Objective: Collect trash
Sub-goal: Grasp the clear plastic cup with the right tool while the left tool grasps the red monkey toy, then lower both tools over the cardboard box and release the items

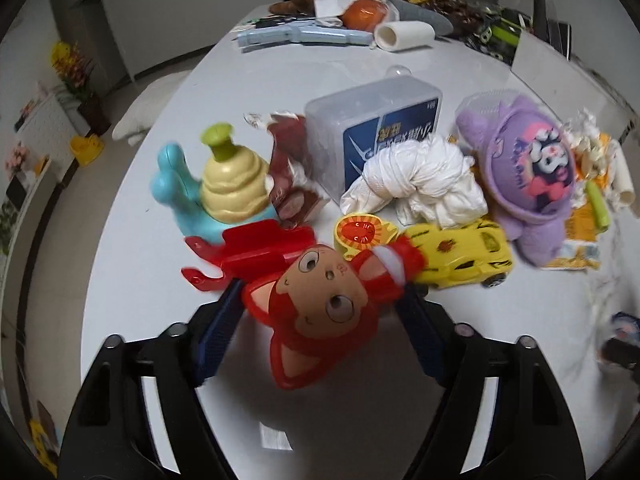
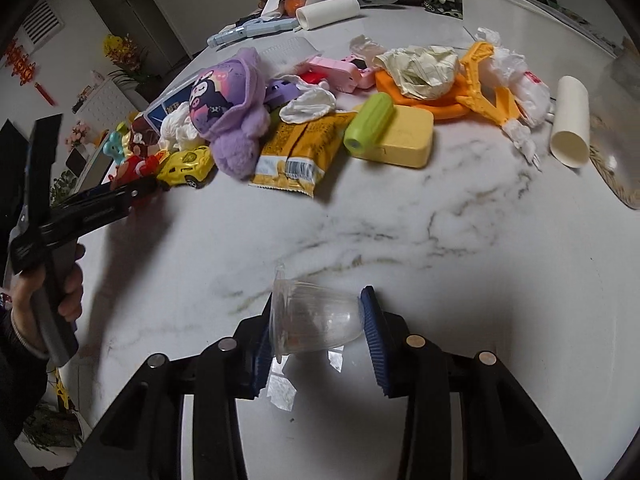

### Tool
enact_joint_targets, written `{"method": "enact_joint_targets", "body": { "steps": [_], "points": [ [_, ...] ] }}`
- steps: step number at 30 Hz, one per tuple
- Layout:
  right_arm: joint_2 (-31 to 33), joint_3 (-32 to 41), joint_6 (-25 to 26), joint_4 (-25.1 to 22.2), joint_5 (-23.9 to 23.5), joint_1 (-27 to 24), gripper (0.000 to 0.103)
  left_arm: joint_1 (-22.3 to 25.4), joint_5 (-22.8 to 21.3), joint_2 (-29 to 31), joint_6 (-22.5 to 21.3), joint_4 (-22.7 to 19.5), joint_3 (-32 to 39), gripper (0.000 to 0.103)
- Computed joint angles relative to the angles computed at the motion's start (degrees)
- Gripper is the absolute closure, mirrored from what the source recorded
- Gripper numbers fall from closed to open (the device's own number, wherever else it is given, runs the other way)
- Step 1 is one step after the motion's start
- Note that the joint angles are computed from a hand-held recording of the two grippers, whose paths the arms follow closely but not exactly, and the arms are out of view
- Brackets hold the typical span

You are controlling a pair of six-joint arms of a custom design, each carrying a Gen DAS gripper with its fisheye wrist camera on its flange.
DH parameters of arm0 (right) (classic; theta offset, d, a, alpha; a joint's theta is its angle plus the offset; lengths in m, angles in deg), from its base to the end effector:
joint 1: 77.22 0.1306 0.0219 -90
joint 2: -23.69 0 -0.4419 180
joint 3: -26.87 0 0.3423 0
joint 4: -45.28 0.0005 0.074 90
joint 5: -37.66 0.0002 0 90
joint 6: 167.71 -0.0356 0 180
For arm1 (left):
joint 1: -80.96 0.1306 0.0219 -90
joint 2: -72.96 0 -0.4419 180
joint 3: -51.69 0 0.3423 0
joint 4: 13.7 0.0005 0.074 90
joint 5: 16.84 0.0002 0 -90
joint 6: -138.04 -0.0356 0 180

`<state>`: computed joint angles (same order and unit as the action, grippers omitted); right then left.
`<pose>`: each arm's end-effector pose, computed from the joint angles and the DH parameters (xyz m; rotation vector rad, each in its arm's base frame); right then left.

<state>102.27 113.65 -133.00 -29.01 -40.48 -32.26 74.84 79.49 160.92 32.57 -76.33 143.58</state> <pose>0.2299 0.2186 0.5130 0.3029 2.6897 0.2595 0.4015 -0.0475 0.5021 0.5240 2.5341 -0.0835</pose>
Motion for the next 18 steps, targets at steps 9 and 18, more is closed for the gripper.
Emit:
{"method": "enact_joint_targets", "body": {
  "steps": [9, 18],
  "points": [
    [-4.8, -2.4, -2.9, -1.1, 0.9, 2.5, 0.063, 1.3, 6.1, -6.6, 1.5, -5.1, -3.4, 0.046],
    [-11.3, -0.7, -4.5, -6.6, 2.4, 15.4, 0.063, -6.1, 5.1, -24.8, 1.3, -18.9, -6.8, 0.046]
  ]
}}
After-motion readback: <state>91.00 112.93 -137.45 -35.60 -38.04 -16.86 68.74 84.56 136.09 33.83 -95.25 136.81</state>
